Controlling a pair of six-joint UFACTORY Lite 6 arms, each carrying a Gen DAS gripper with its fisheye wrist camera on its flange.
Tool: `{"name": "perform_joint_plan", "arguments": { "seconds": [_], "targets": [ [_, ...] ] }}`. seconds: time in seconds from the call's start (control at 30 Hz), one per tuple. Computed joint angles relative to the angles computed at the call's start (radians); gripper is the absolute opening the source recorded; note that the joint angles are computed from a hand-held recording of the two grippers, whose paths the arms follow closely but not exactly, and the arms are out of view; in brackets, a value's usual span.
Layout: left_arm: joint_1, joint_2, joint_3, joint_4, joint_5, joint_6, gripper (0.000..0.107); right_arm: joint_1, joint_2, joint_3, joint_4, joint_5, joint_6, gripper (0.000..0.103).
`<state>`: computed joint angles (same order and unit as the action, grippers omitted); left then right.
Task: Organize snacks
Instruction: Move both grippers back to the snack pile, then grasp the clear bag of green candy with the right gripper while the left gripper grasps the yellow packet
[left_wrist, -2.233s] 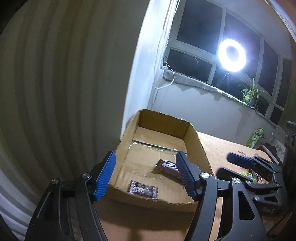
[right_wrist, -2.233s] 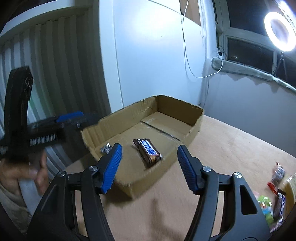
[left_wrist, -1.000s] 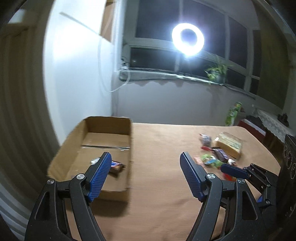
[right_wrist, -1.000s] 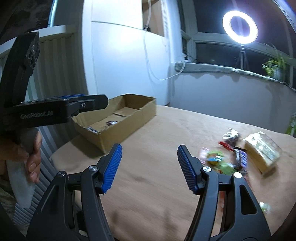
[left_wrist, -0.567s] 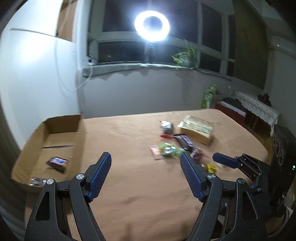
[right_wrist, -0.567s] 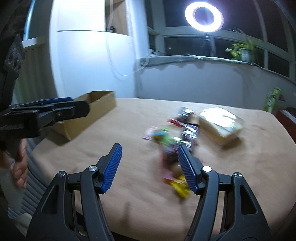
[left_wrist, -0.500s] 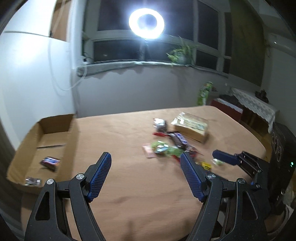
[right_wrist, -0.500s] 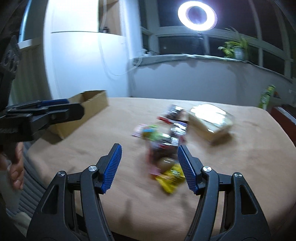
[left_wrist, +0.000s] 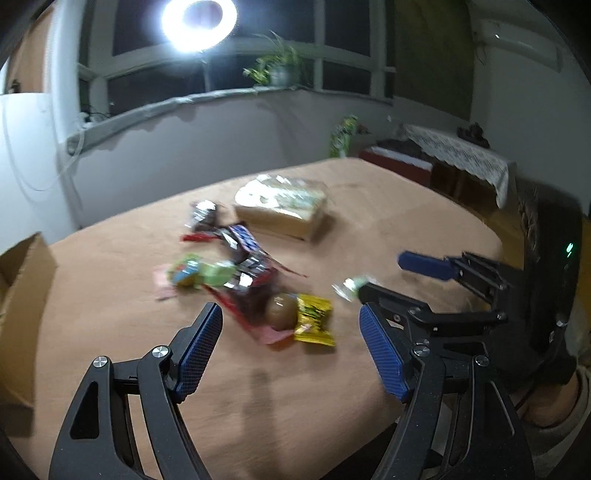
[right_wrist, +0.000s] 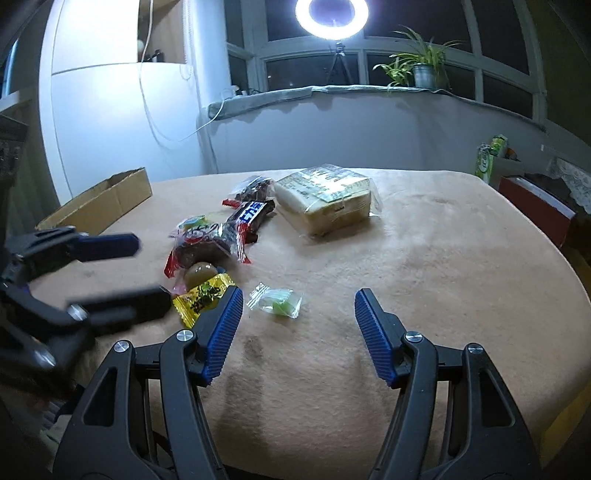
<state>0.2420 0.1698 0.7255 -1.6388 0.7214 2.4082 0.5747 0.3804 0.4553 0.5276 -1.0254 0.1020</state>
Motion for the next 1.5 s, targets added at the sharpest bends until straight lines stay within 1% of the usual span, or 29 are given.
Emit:
{"name": "perform_joint_plan", "arguments": {
  "seconds": [0.03,0.07,0.1,0.13,0.17,0.33,0.37,0.4,0.43,0.47,0.5,0.53,0.57,0.6,0.73,0.8,0.83,1.1,1.27,1.5],
  "targets": [
    [-0.015,0.017,-0.001,-0.01,-0.006,0.019,0.071,-0.011,0.008,0.003,-0.022,0.0,0.001,0.066],
    [-0.025,0.036,0.005,-0.008,-0.009,0.027,0.062,-0.021,0.019,0.022,-0.038,0.012,0.002,0.066],
    [-0.035,0.054,0.012,-0.005,-0.015,0.029,0.058,-0.037,0.032,0.031,-0.067,0.017,0.009,0.066],
    [-0.039,0.069,0.018,-0.004,-0.017,0.03,0.051,-0.053,0.044,0.045,-0.09,0.031,0.01,0.065],
    [-0.046,0.091,0.031,0.002,-0.021,0.023,0.049,-0.059,0.054,0.057,-0.1,0.039,0.008,0.065],
    [-0.065,0.13,0.049,-0.031,-0.038,0.061,0.048,-0.108,0.078,0.085,-0.2,0.051,0.008,0.061],
    [-0.067,0.136,0.054,-0.034,-0.038,0.063,0.048,-0.119,0.083,0.095,-0.22,0.057,0.004,0.059],
    [-0.065,0.145,0.063,-0.032,-0.036,0.062,0.048,-0.125,0.088,0.102,-0.239,0.061,0.0,0.052],
    [-0.066,0.149,0.066,-0.032,-0.037,0.063,0.043,-0.13,0.09,0.107,-0.251,0.066,-0.005,0.044],
    [-0.069,0.154,0.068,-0.04,-0.04,0.073,0.035,-0.13,0.089,0.112,-0.251,0.077,-0.015,0.026],
    [-0.071,0.157,0.07,-0.047,-0.043,0.079,0.031,-0.131,0.089,0.115,-0.252,0.083,-0.019,0.024],
    [-0.069,0.16,0.072,-0.043,-0.041,0.076,0.024,-0.132,0.088,0.113,-0.258,0.083,-0.016,0.024],
    [-0.066,0.164,0.078,-0.032,-0.036,0.063,0.02,-0.133,0.086,0.11,-0.261,0.083,-0.016,0.024],
    [-0.064,0.169,0.083,-0.029,-0.034,0.059,0.018,-0.132,0.084,0.107,-0.26,0.08,-0.016,0.024],
    [-0.047,0.175,0.094,0.005,-0.014,0.024,0.016,-0.138,0.077,0.085,-0.274,0.051,0.034,0.024],
    [-0.033,0.168,0.091,0.021,0.003,0.011,0.013,-0.143,0.068,0.069,-0.287,0.034,0.067,0.024],
    [-0.028,0.168,0.093,0.026,0.01,0.005,0.009,-0.146,0.061,0.061,-0.288,0.029,0.076,0.024],
    [0.038,0.151,0.106,0.076,0.078,-0.042,0.009,-0.123,-0.007,0.026,-0.229,0.032,0.084,0.024],
    [0.092,0.14,0.125,0.111,0.127,-0.077,0.009,-0.083,-0.061,0.025,-0.161,0.059,0.047,0.024],
    [0.206,0.152,0.192,0.142,0.202,-0.12,0.009,-0.009,-0.11,0.097,-0.042,0.143,-0.068,0.024]
  ]
}}
